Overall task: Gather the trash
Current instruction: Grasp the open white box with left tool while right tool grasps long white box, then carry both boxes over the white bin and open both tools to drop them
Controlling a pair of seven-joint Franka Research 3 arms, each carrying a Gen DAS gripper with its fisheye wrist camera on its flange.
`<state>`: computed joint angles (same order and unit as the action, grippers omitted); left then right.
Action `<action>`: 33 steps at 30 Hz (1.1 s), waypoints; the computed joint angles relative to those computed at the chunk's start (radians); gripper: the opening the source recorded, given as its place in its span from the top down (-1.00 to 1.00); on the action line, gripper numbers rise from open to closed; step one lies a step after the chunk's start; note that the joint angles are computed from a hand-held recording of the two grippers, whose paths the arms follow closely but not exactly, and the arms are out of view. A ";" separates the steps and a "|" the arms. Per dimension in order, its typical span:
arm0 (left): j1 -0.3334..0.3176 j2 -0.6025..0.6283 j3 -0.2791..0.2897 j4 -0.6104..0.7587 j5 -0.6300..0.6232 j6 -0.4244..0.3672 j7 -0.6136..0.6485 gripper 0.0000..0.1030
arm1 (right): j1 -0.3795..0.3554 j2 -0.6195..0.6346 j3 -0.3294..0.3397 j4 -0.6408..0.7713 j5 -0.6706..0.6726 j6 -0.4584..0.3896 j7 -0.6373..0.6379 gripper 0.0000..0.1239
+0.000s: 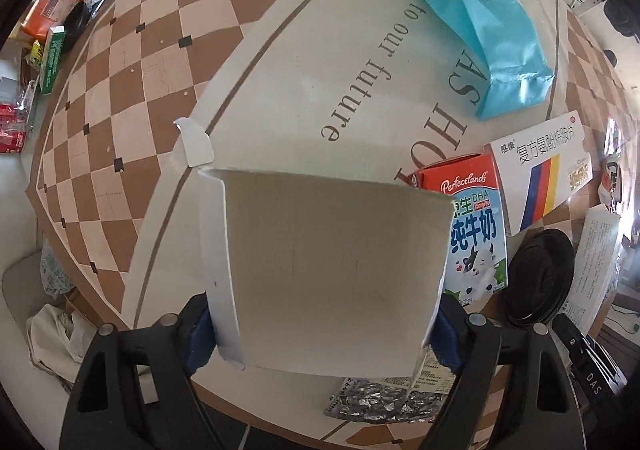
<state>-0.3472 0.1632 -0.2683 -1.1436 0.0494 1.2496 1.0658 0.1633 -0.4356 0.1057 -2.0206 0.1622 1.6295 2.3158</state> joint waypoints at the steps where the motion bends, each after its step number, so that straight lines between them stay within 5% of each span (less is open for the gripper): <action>1: -0.001 -0.011 0.000 -0.006 0.008 0.007 0.004 -0.64 | 0.001 -0.005 0.002 0.001 -0.001 -0.001 0.001 0.39; 7: 0.008 -0.151 -0.001 -0.093 0.033 0.052 0.062 -0.64 | 0.006 -0.081 0.019 -0.008 0.011 0.011 0.036 0.39; 17: 0.048 -0.625 0.099 -0.529 -0.117 0.179 0.241 -0.64 | 0.061 -0.249 0.130 0.042 0.089 -0.019 0.202 0.40; 22: 0.046 -0.874 0.182 -0.754 -0.189 0.096 0.303 -0.64 | 0.164 -0.364 0.249 0.011 0.221 -0.060 0.353 0.40; 27: 0.038 -1.054 0.215 -1.005 -0.241 0.010 0.325 -0.64 | 0.303 -0.436 0.344 -0.135 0.440 0.014 0.516 0.40; 33: 0.022 -1.127 0.187 -1.367 -0.323 0.185 0.331 -0.64 | 0.457 -0.434 0.424 -0.398 0.563 0.173 0.553 0.40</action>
